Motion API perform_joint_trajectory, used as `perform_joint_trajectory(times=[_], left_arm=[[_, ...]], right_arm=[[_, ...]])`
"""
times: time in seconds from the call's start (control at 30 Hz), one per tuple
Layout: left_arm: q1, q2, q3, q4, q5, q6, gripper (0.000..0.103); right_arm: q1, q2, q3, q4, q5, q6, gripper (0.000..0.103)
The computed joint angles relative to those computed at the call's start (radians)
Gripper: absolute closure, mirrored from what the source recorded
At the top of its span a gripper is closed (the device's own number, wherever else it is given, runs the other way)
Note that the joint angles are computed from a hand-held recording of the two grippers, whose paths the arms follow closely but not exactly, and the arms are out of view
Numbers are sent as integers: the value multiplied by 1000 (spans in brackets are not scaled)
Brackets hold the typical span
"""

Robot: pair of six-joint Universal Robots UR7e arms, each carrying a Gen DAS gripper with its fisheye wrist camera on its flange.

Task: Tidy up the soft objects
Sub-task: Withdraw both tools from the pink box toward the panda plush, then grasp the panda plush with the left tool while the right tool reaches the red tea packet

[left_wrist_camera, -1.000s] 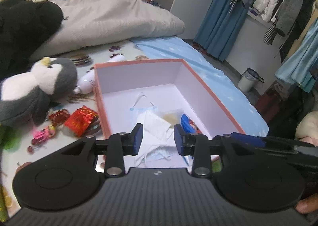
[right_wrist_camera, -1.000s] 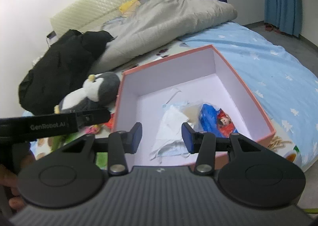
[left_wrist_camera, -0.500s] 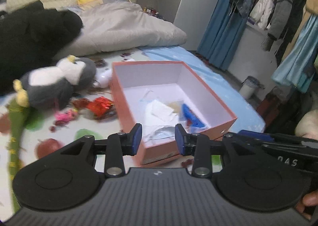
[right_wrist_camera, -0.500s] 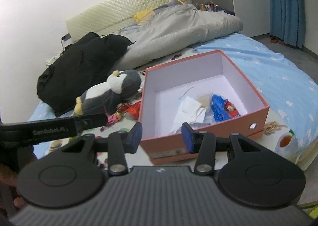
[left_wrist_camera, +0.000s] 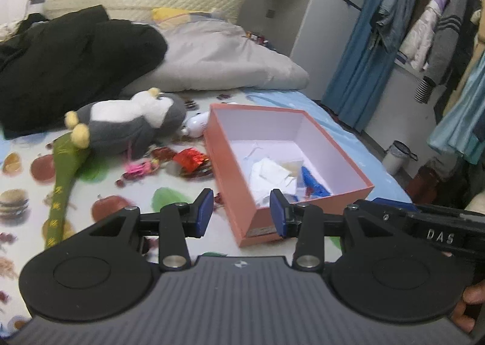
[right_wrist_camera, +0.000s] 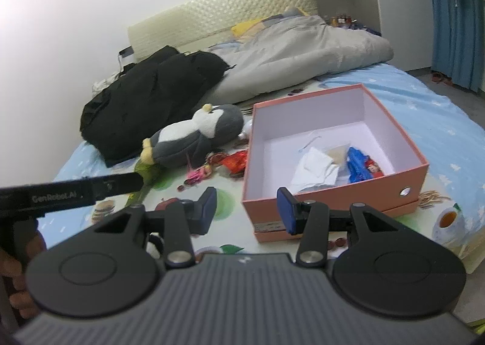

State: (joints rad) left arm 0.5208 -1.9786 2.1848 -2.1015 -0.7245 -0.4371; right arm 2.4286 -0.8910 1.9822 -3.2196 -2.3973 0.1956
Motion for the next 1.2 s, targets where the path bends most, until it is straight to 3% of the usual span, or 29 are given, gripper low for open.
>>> perform_joint_trajectory(times=[0.2, 0.47, 0.63, 0.83, 0.97, 1.2], left_arm=[[-74, -105, 12, 281, 116, -156, 52], [-70, -209, 54, 367, 114, -234, 51], [-16, -237, 100, 286, 101, -164, 51], [78, -256, 149, 153, 107, -71, 51], [166, -231, 172, 33, 83, 20, 40], [357, -112, 180, -190, 16, 164, 39]], right_arm=[[-2, 25, 11, 23, 52, 29, 56], [14, 86, -4, 38, 54, 31, 56], [7, 119, -7, 15, 86, 68, 56], [5, 178, -24, -41, 82, 18, 56], [0, 204, -42, -42, 82, 4, 56], [-24, 284, -130, -38, 64, -76, 57]])
